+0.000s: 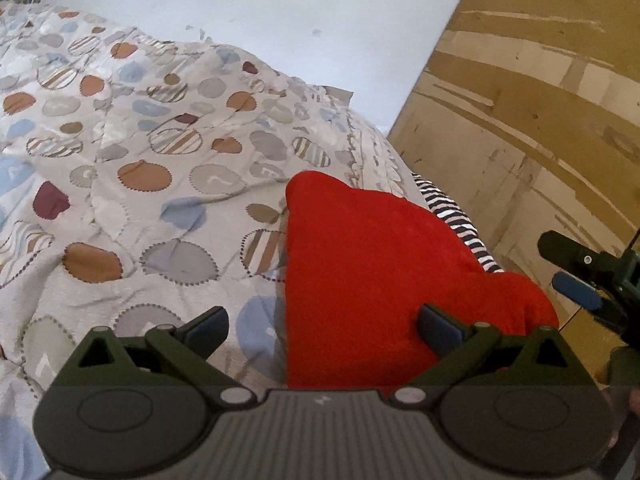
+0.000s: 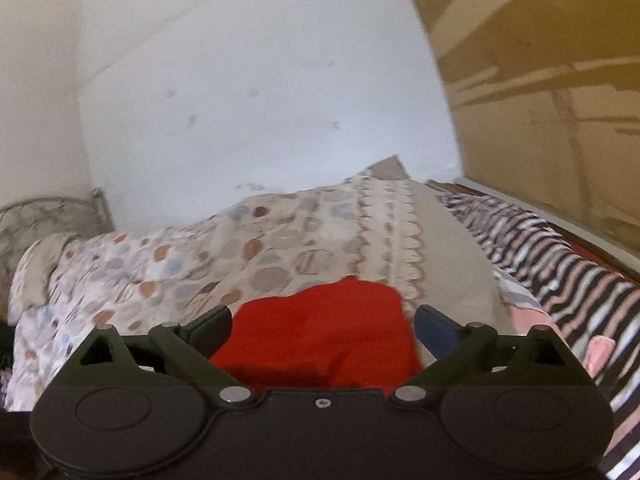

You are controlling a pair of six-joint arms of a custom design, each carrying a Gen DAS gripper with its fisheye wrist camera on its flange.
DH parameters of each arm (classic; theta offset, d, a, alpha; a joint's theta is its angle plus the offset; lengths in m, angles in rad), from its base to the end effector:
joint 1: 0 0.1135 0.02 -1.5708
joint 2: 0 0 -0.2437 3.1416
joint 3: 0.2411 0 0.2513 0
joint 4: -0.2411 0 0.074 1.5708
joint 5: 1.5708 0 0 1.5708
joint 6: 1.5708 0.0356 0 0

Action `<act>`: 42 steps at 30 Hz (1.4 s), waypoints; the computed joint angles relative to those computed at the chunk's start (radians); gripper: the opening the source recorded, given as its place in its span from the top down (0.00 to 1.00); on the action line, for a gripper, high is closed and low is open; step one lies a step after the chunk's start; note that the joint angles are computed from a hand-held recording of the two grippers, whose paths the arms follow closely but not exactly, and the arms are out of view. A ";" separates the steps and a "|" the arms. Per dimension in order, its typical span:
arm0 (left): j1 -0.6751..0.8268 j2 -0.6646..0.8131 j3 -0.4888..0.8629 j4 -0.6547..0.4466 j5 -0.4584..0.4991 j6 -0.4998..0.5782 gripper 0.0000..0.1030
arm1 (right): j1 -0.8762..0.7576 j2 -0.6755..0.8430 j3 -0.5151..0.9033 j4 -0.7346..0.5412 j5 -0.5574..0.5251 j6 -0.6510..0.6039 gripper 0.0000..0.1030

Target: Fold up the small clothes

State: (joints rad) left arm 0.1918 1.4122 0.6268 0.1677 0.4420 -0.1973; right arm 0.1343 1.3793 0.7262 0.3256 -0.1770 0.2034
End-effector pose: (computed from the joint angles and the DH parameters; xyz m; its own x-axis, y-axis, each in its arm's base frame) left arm 0.2808 0.0390 0.1625 -0.5908 -0.2952 -0.7508 0.0553 0.9136 -0.4027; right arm 0.3035 0.0473 0.2170 -0.3722 0.1504 -0.9159 -0.2265 0.9422 0.2467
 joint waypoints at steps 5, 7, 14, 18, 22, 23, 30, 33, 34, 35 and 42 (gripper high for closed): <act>-0.030 -0.004 -0.029 0.040 -0.036 0.003 0.01 | 0.052 0.008 -0.024 -0.026 0.059 -0.081 0.03; -0.028 -0.002 -0.041 0.059 -0.036 0.012 0.01 | 0.067 0.023 -0.048 -0.004 0.113 -0.106 0.03; -0.023 0.032 -0.055 0.106 -0.019 0.004 0.00 | 0.028 0.077 -0.129 0.061 0.123 -0.061 0.03; -0.041 0.046 -0.066 0.144 -0.033 0.008 0.00 | 0.031 0.087 -0.203 0.162 0.158 0.004 0.03; -0.032 0.056 -0.053 0.129 -0.016 0.006 0.00 | 0.049 -0.023 -0.261 0.208 0.230 0.065 0.02; -0.032 0.054 -0.054 0.128 -0.017 0.009 0.00 | 0.049 -0.046 -0.262 0.211 0.220 0.073 0.01; -0.023 0.048 -0.063 0.130 -0.016 0.015 0.00 | 0.051 0.033 -0.139 0.089 0.087 0.027 0.01; -0.027 0.050 -0.071 0.138 -0.021 0.036 0.00 | 0.063 0.078 -0.142 0.092 0.119 -0.004 0.01; -0.030 0.049 -0.078 0.149 -0.024 0.038 0.00 | 0.061 0.086 -0.154 0.112 0.128 -0.009 0.01; -0.034 0.052 -0.083 0.161 -0.026 0.039 0.00 | 0.066 0.100 -0.161 0.128 0.156 -0.018 0.01; -0.049 0.109 -0.117 0.285 -0.002 -0.019 0.00 | -0.002 0.210 -0.188 0.252 0.073 0.026 0.01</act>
State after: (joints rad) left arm 0.1424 1.5210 0.5097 0.4525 0.4397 -0.2165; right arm 0.1326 1.5890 0.5386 0.5775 -0.1040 0.2296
